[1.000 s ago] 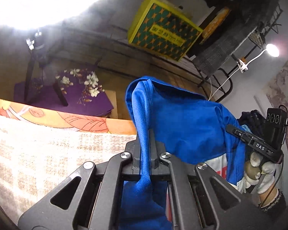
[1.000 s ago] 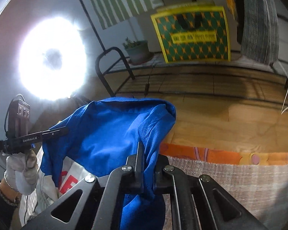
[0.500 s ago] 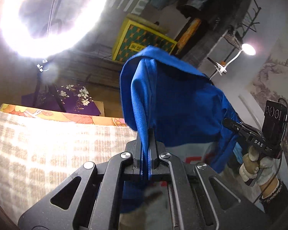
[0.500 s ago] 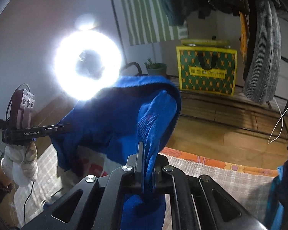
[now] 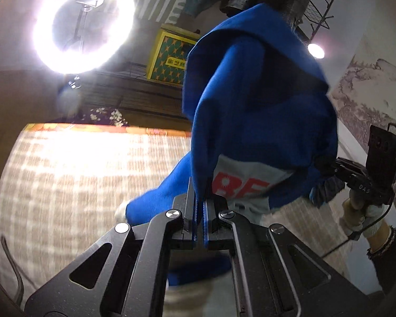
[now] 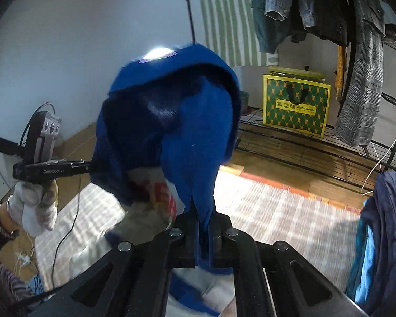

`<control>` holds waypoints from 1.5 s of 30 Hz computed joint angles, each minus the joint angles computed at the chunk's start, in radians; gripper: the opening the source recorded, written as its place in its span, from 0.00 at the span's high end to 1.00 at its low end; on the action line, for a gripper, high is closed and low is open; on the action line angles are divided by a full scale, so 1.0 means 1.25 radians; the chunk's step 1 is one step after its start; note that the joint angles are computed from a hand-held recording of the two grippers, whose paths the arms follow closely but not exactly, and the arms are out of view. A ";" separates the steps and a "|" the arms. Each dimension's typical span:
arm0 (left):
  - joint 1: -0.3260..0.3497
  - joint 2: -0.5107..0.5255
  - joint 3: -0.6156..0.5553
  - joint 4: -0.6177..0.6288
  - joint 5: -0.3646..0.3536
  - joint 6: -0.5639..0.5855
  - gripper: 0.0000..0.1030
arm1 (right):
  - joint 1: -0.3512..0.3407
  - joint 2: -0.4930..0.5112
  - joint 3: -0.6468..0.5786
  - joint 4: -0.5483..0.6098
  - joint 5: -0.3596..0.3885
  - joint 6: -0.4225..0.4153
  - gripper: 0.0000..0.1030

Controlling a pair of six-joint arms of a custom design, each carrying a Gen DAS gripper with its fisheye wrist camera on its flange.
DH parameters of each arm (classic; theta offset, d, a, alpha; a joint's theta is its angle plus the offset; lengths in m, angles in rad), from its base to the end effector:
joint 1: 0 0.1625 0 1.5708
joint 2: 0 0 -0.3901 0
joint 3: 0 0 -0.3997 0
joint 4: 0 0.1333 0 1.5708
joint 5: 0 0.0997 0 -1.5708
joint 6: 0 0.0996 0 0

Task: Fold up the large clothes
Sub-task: 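Fold the collar over onto the hem fold with both tools, then open both tools and move back over the folded jacket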

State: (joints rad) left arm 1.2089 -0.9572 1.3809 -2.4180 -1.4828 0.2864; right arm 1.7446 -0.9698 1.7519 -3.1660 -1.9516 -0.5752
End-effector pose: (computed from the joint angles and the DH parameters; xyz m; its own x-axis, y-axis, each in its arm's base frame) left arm -0.1223 -0.7243 0.2676 -0.8147 0.5468 -0.1929 0.5764 0.7278 -0.3716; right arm 0.2055 -0.6135 0.2114 -0.7418 -0.2798 0.6095 -0.6225 0.6253 -0.4706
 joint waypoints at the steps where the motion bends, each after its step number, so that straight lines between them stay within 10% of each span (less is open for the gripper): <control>1: 0.000 -0.016 0.019 -0.001 0.007 0.005 1.00 | 0.007 -0.010 0.021 -0.006 -0.009 0.003 0.98; 11: 0.001 -0.199 0.243 0.001 0.071 0.036 1.00 | 0.039 -0.082 0.199 -0.068 -0.074 0.046 0.98; 21: 0.001 -0.390 0.370 0.067 0.074 0.030 1.00 | 0.109 -0.217 0.366 -0.099 -0.081 0.115 0.73; 31: -0.055 -0.521 0.385 0.158 0.025 -0.043 0.99 | 0.308 -0.411 0.476 -0.084 -0.154 0.215 0.67; 37: -0.151 -0.627 0.363 0.218 0.034 -0.069 0.72 | 0.435 -0.471 0.453 -0.050 -0.234 0.246 0.60; 43: -0.234 -0.692 0.306 0.290 0.050 -0.137 0.67 | 0.518 -0.496 0.429 -0.030 -0.273 0.261 0.55; 45: -0.243 -0.700 0.292 0.306 0.047 -0.165 0.49 | 0.528 -0.504 0.428 -0.020 -0.280 0.275 0.47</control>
